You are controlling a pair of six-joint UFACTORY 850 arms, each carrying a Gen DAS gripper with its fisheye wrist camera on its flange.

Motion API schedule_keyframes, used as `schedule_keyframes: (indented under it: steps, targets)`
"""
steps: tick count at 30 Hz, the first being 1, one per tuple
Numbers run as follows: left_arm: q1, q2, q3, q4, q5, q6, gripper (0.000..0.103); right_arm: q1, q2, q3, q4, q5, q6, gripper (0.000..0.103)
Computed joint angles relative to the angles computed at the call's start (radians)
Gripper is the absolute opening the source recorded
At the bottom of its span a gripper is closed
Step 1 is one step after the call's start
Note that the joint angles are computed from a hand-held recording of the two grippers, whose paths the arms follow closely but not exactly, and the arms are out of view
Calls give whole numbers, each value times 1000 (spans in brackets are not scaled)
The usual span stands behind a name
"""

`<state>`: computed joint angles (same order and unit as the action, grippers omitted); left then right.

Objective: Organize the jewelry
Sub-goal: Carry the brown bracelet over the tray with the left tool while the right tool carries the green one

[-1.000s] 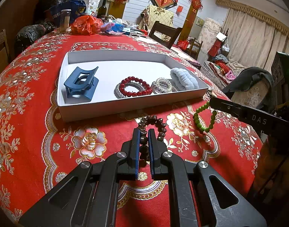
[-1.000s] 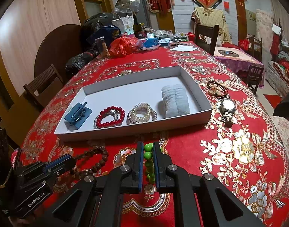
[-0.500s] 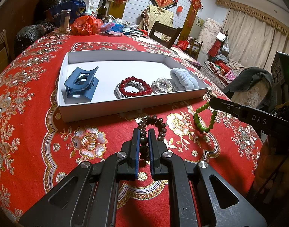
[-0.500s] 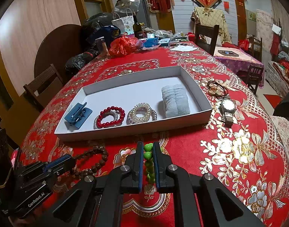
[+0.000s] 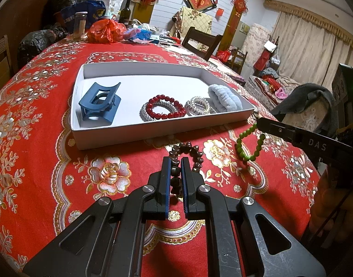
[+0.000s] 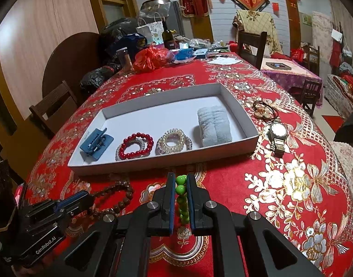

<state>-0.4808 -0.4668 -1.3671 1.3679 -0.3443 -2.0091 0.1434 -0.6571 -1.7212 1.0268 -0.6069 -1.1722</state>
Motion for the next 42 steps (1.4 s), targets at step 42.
schedule_keyframes:
  steps: [42]
  targets:
    - [-10,-59,-307,-602,-284,659,7,-2,-3,-94,-160,-89,100,9]
